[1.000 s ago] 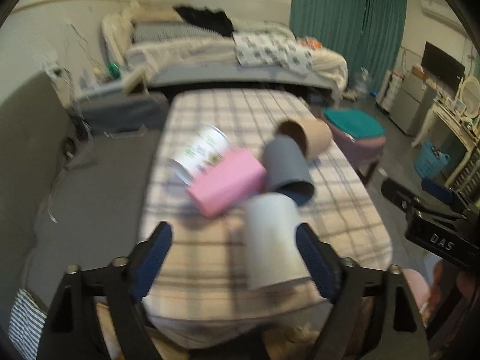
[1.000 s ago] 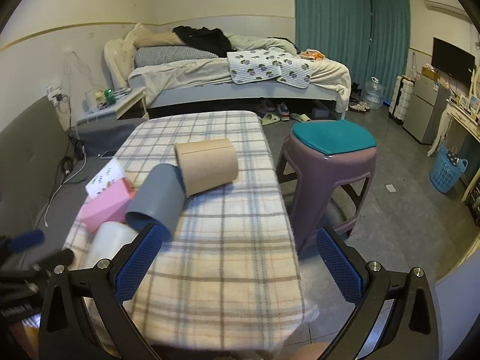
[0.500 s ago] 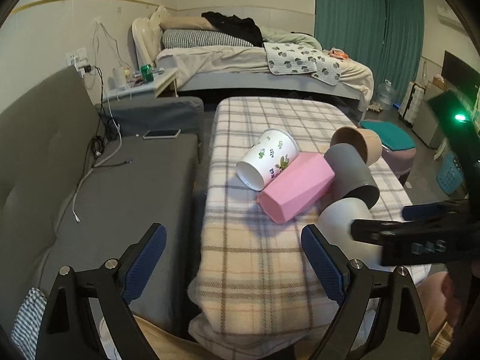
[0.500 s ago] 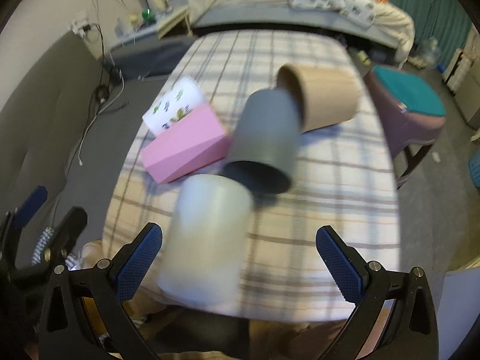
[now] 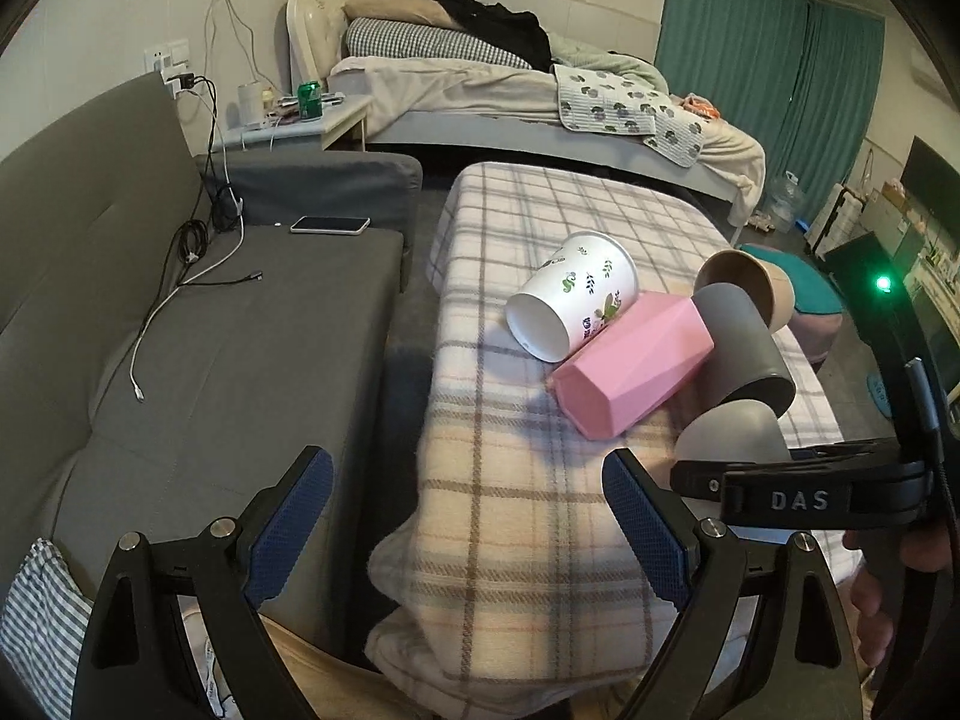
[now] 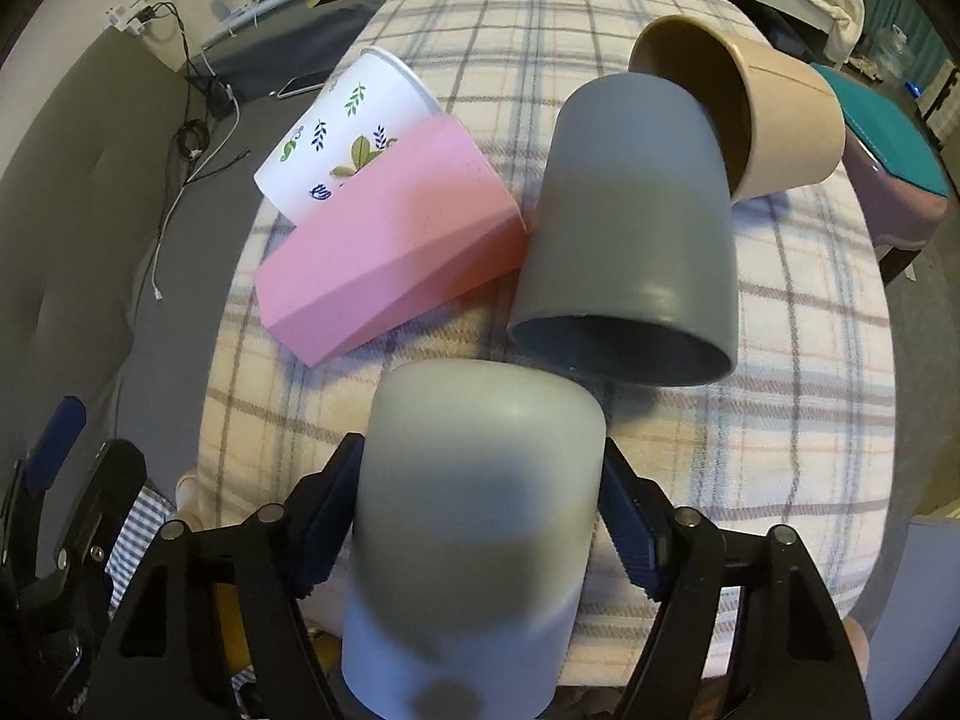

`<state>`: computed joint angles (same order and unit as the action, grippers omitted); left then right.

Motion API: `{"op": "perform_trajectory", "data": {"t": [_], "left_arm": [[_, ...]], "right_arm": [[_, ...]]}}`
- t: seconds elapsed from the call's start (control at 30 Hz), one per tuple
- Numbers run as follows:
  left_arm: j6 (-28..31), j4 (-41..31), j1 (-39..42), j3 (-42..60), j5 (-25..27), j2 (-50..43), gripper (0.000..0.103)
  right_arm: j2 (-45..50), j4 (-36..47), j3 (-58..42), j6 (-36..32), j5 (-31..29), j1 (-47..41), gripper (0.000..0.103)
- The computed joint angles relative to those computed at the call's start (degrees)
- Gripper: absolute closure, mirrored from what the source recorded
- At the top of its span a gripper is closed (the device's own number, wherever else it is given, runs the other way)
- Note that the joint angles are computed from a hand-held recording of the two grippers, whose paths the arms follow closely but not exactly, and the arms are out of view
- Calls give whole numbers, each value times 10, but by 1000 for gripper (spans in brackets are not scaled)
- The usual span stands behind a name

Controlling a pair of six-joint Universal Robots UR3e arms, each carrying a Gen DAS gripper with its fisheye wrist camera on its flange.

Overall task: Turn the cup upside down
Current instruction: 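Close the right tool on the white cup while the left tool releases it, then rotate the white cup with the right tool so its base faces up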

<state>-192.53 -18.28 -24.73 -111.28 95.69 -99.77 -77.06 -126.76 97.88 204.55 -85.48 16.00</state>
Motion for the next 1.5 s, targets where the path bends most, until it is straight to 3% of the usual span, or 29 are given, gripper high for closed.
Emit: {"op": "perform_trajectory", "data": {"t": [0.33, 0.53, 0.67, 1.1, 1.5], "left_arm": [[-10, -17, -29, 21, 20, 5, 9], [-17, -26, -47, 31, 26, 2, 9], [-20, -32, -58, 41, 32, -12, 9], [-32, 9, -46, 19, 14, -32, 9], [-29, -1, -48, 25, 16, -38, 9]], "right_arm": [[-116, -52, 96, -22, -4, 17, 30], [-187, -157, 173, -29, -126, 83, 31], [-179, -223, 202, -35, -186, 107, 31], [-152, -280, 220, -61, -190, 87, 32], [-118, -257, 194, -69, -188, 90, 31]]}}
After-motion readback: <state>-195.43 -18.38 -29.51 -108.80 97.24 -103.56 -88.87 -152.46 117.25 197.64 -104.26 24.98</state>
